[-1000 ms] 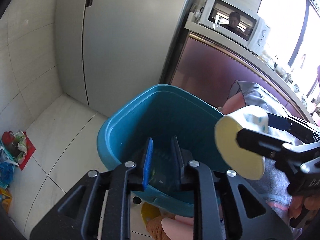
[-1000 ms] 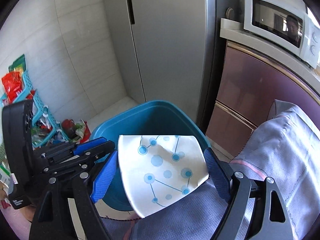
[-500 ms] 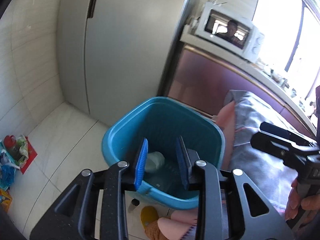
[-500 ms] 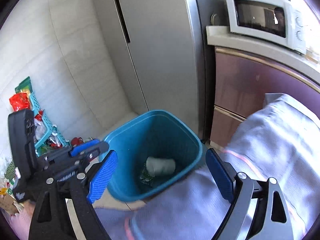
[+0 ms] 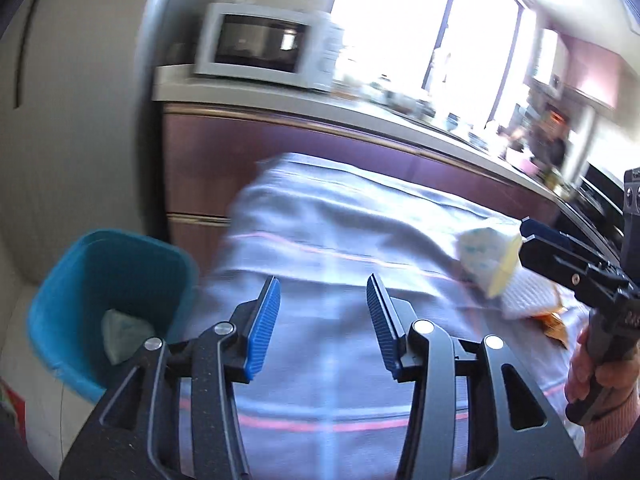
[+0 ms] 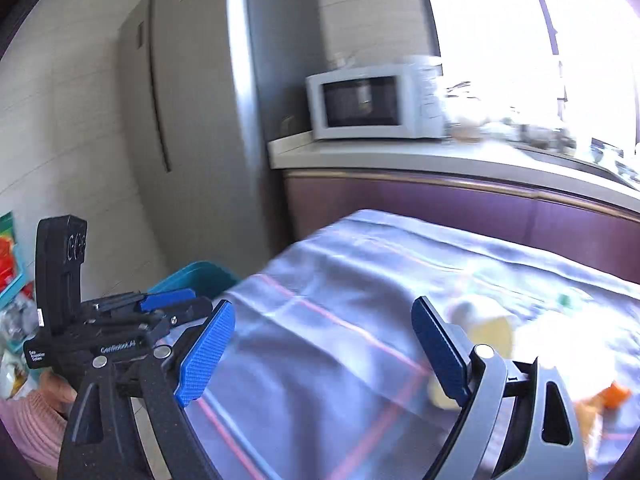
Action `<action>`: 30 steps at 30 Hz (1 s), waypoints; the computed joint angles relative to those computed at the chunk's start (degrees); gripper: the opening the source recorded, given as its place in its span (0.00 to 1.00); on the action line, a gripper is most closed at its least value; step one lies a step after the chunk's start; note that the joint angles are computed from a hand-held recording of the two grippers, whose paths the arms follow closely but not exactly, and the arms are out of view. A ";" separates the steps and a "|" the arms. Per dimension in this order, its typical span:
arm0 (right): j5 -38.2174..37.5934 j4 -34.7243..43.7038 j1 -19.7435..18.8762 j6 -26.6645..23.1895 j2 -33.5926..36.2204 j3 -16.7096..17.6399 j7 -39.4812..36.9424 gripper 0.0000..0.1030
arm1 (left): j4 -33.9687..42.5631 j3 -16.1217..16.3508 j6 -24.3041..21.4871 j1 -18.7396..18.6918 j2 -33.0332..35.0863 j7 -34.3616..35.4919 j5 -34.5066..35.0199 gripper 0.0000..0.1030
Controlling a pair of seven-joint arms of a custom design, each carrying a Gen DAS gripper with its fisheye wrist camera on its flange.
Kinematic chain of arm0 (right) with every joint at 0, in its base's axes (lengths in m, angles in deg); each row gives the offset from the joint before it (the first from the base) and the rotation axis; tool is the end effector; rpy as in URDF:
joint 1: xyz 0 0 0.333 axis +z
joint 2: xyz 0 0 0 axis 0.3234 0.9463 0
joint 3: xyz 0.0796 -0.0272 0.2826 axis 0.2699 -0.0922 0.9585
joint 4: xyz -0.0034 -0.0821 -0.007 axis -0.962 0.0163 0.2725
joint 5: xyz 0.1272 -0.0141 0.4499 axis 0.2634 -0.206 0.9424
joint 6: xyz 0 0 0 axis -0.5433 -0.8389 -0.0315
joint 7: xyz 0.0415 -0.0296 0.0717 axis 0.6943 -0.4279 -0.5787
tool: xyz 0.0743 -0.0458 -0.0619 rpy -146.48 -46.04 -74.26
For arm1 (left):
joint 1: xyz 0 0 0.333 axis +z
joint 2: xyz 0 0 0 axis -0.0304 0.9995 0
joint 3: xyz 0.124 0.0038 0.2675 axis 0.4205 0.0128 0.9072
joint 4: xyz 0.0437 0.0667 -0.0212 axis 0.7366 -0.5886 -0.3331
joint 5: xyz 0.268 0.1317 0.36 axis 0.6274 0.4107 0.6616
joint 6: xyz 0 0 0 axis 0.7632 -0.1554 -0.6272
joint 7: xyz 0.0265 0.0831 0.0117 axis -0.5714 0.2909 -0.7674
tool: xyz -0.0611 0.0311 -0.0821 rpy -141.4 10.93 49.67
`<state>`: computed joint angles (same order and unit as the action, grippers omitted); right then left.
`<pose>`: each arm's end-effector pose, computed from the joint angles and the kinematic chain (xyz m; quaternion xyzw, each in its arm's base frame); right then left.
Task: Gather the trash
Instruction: 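Move both open tools back over the trash on the table, then grasp the yellow-lined paper cup with left tool while right tool grasps a white foam net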
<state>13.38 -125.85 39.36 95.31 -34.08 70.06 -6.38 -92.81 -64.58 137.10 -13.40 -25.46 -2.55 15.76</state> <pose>0.5537 0.1090 0.4847 -0.7040 0.4840 -0.2255 0.4682 0.5582 -0.3149 0.4485 -0.5858 0.6534 -0.4333 0.2054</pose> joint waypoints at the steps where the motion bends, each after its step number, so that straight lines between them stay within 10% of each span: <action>1: 0.60 -1.15 -0.46 1.43 -1.08 -0.42 -0.37 0.84 | 1.62 -0.99 0.19 -0.72 1.86 5.97 -4.83 0.44; 8: -1.69 -4.96 -2.70 11.82 -3.93 -2.72 3.19 0.84 | 14.53 -8.23 -3.63 -2.96 13.84 28.40 -20.30 0.45; 18: -17.57 -2.56 -8.39 7.86 2.07 -3.14 18.50 0.82 | 31.53 -6.95 -13.09 -9.00 25.89 33.16 -22.85 0.39; 30: -18.87 -1.06 -9.40 1.62 3.14 -3.61 20.26 0.39 | 37.28 -5.94 -16.28 -10.86 29.68 35.02 -25.90 0.05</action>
<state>-5.50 -126.91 29.96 96.93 -30.94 66.45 13.88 -55.53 -70.52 120.82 -24.25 4.22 32.47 -10.14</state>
